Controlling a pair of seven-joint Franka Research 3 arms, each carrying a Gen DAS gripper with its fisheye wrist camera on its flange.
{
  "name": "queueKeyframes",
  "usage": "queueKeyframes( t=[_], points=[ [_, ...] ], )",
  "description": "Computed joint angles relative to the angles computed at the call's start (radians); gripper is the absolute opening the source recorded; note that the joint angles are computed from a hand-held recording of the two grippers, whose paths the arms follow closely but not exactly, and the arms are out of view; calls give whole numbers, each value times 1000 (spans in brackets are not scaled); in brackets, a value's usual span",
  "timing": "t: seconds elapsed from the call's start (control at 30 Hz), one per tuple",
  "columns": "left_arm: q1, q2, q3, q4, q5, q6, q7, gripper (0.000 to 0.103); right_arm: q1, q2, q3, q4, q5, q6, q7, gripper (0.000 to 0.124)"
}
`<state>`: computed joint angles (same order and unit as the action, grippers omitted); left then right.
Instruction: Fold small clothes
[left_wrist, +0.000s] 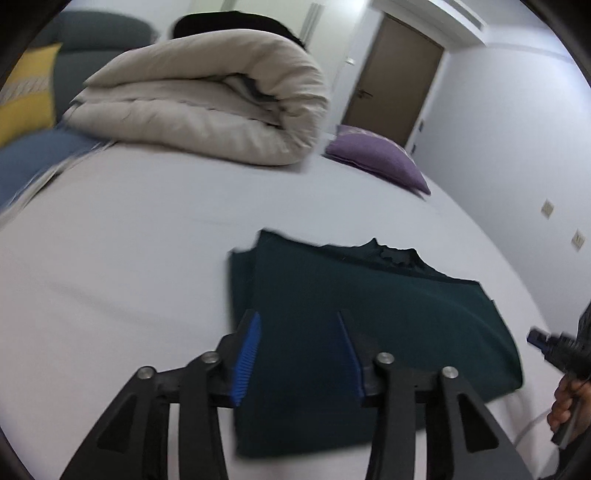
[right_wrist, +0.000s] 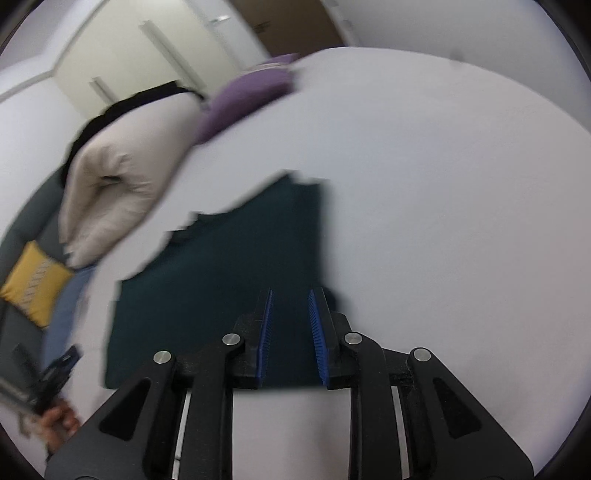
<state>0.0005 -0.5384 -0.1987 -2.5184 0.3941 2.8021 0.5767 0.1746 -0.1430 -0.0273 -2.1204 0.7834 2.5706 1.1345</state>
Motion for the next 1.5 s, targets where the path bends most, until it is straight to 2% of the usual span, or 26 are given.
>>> queueKeyframes(
  t=[0.1, 0.17, 0.23, 0.37, 0.4, 0.43, 0.47, 0.53, 0.6, 0.73, 0.8, 0.83, 0.9, 0.93, 1.0, 1.07, 1.17, 1.23, 1.33, 1.43, 1.5],
  points=[
    [18, 157, -19, 125, 29, -5, 13, 46, 43, 129, 26, 151, 90, -92, -66, 20],
    [1, 251, -8, 197, 32, 3, 42, 46, 51, 220, 58, 245, 140, -146, -71, 20],
    [28, 319, -37, 265, 123, -32, 6, 46, 45, 303, 92, 328, 220, -212, -93, 20],
    [7, 386, 15, 292, 116, -61, 4, 46, 60, 445, 145, 464, 186, -209, -62, 25],
    [3, 382, 33, 270, 89, -53, 11, 46, 63, 480, 146, 493, 159, -203, -30, 24],
    [-3, 369, 57, 230, 45, -2, 22, 46, 53, 504, 152, 509, 162, -197, -21, 24],
    [-5, 351, 78, 179, 9, 77, 32, 46, 21, 520, 172, 512, 225, -200, -56, 24],
    [1, 318, 87, 120, -15, 148, 40, 46, -28, 529, 190, 499, 331, -181, -94, 24],
    [19, 301, 70, 107, -4, 143, 37, 46, -97, 508, 206, 449, 509, -160, -187, 24],
    [40, 278, 52, 86, 9, 145, 20, 46, -165, 446, 180, 355, 772, -141, -353, 24],
    [49, 263, 42, 77, 14, 139, 1, 46, -154, 401, 146, 307, 813, -60, -415, 31],
    [44, 251, 46, 72, 6, 124, 7, 46, -148, 394, 129, 295, 802, -35, -385, 33],
    [31, 231, 47, 73, -9, 81, 17, 46, -179, 379, 102, 262, 869, -81, -366, 33],
    [32, 204, 31, 73, -2, 38, 9, 48, -181, 358, 90, 240, 893, -57, -374, 33],
    [36, 163, 5, 66, 25, 2, -19, 58, -169, 315, 71, 205, 892, 6, -384, 39],
    [30, 112, -24, 56, 47, -31, -52, 69, -154, 268, 53, 165, 825, 57, -342, 49],
    [-20, 78, -35, 55, 46, -21, -49, 78, -124, 214, 40, 122, 640, 93, -244, 62],
    [-79, 90, -22, 68, 8, 2, -21, 79, -109, 194, 36, 113, 533, 71, -188, 67],
    [-170, 137, 21, 85, -83, 70, 48, 80, -89, 184, 35, 127, 411, 11, -161, 67],
    [-171, 185, 3, 118, -108, 81, 55, 80, -72, 218, 38, 176, 288, -71, -88, 67],
    [-185, 208, 16, 125, -140, 91, 69, 80, -67, 224, 40, 179, 232, -79, -34, 67]
  ],
)
